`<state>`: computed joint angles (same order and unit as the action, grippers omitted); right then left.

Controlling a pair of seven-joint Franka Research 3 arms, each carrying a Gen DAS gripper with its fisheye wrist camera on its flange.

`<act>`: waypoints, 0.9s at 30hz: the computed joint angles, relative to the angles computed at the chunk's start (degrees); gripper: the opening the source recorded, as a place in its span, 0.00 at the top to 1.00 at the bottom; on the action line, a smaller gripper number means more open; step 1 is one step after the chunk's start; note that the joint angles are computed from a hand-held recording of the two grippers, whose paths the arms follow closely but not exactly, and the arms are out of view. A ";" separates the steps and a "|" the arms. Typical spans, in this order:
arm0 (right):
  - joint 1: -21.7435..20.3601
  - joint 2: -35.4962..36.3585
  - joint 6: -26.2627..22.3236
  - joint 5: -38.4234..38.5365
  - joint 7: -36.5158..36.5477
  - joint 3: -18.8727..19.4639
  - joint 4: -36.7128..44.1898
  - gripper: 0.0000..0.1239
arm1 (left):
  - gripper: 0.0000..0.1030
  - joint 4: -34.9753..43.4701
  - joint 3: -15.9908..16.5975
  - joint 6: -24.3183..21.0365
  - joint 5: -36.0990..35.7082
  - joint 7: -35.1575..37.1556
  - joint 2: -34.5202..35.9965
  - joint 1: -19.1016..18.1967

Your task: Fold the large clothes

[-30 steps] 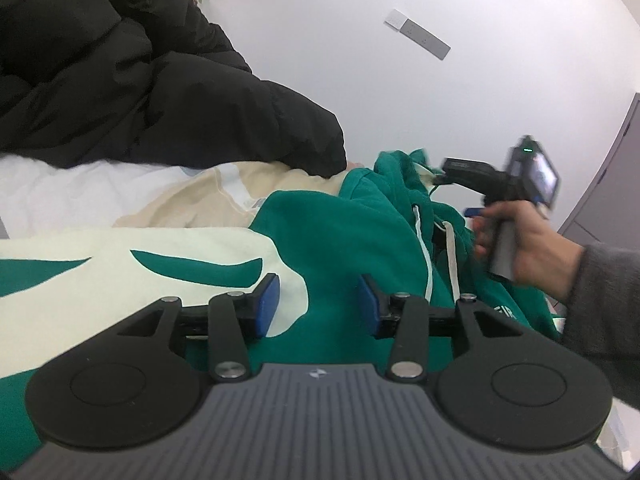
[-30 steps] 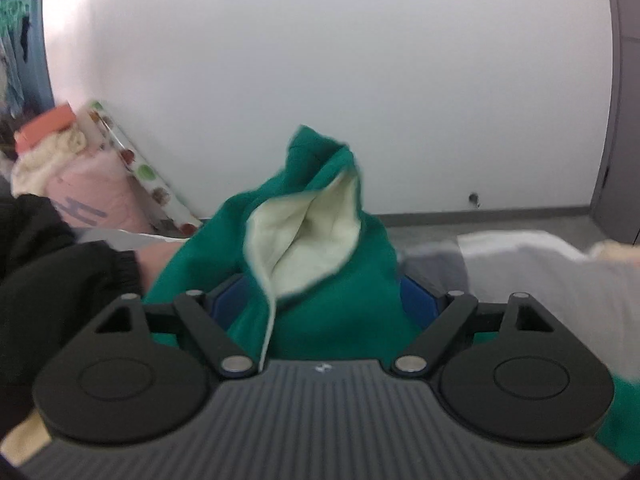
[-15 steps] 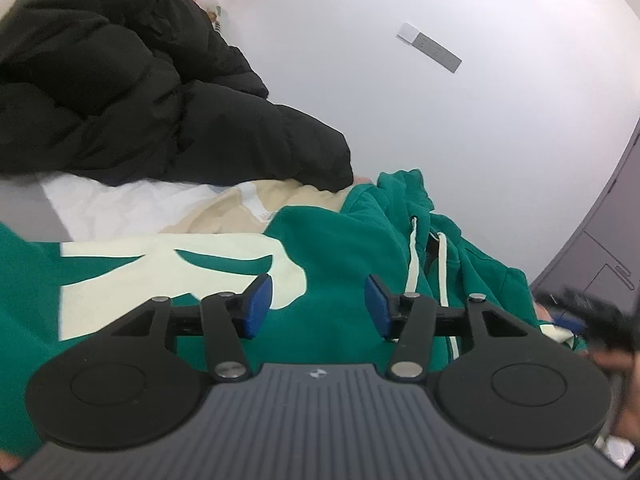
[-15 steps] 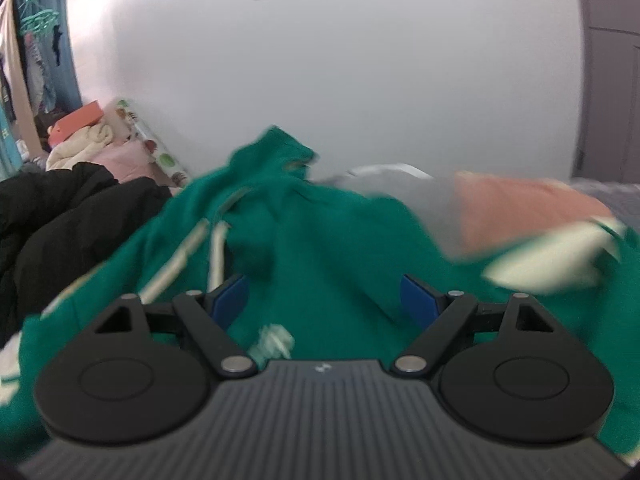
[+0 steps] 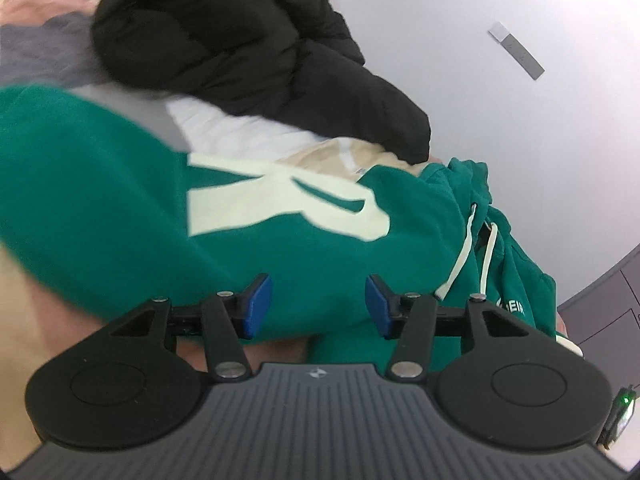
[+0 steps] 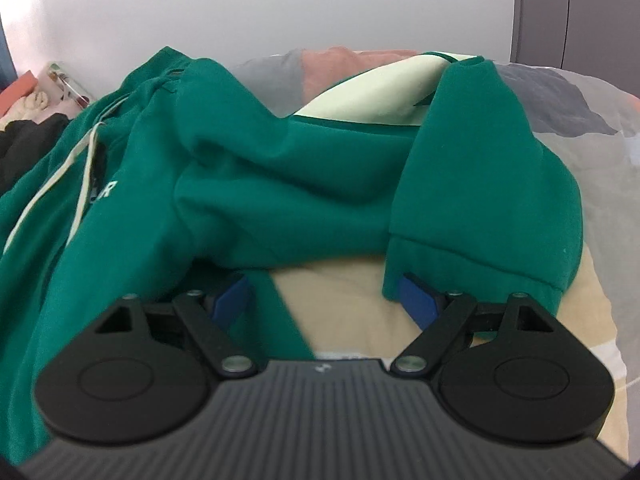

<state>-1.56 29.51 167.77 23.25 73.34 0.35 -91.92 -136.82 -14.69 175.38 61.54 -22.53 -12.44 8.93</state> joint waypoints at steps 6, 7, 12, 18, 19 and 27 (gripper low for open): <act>-4.80 1.17 3.91 6.84 -3.26 4.59 1.73 0.35 | 0.40 -3.99 -3.06 3.96 -1.51 -6.98 -3.48 5.42; -5.77 1.17 5.10 8.43 -3.30 5.33 1.73 0.35 | 0.40 -4.09 -3.54 3.38 -2.26 -7.52 -3.60 6.01; -7.99 0.90 14.07 12.34 0.09 6.13 0.29 0.35 | 0.38 -4.86 -7.03 6.02 -1.52 -14.68 -3.75 12.03; -13.85 0.80 11.40 15.48 1.51 11.86 0.60 0.35 | 0.38 -6.21 -9.24 5.23 -5.01 -17.14 -4.45 14.83; -13.80 0.51 10.44 16.16 1.81 11.88 0.70 0.33 | 0.38 -6.43 -10.42 5.52 -4.45 -18.75 -4.74 16.43; -19.63 0.88 -4.04 32.97 -4.89 20.16 3.22 0.33 | 0.38 -3.67 -20.34 4.56 3.90 -33.23 -3.56 28.42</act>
